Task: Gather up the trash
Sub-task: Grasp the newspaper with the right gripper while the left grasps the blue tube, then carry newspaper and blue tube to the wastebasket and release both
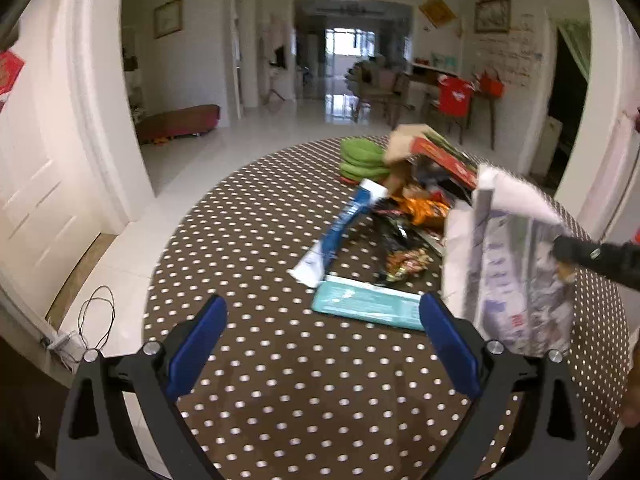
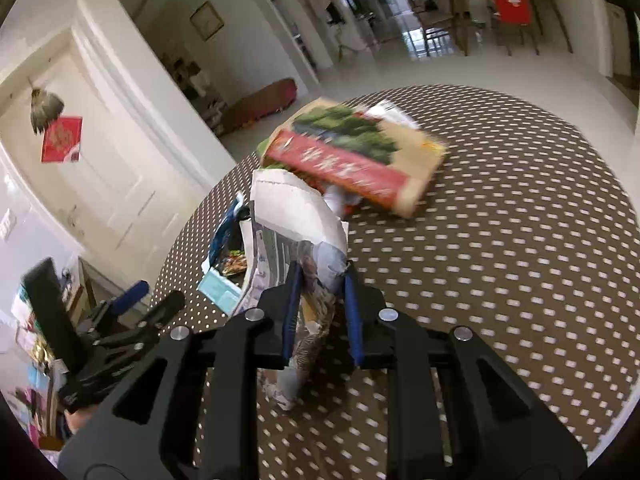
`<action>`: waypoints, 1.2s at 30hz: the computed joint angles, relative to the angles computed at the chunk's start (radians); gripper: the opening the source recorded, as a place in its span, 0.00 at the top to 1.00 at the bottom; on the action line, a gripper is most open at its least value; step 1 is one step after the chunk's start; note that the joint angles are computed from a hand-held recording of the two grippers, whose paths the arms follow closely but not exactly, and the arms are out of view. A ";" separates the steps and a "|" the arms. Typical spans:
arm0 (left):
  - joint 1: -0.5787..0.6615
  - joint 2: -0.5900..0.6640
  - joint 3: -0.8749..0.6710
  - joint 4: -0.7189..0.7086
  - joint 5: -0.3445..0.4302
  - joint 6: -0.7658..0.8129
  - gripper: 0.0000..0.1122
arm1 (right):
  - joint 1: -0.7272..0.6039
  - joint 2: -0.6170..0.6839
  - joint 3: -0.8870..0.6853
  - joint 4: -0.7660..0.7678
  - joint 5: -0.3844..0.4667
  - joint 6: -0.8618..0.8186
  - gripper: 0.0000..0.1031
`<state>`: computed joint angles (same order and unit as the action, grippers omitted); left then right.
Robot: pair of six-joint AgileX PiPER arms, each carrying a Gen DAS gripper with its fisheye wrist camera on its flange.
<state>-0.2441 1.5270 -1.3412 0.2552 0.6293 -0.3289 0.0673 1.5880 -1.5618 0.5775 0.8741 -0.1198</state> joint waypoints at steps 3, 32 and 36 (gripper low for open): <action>-0.021 0.026 -0.032 0.018 0.022 0.000 0.16 | -0.073 -0.028 0.039 0.061 0.014 -0.065 0.82; 0.117 0.422 -0.583 -0.312 0.305 0.366 0.91 | -0.306 -0.101 0.090 0.248 0.081 -0.202 0.86; 0.085 0.338 -0.484 -0.250 0.231 0.289 0.92 | -0.333 -0.115 0.076 0.244 0.092 -0.204 0.86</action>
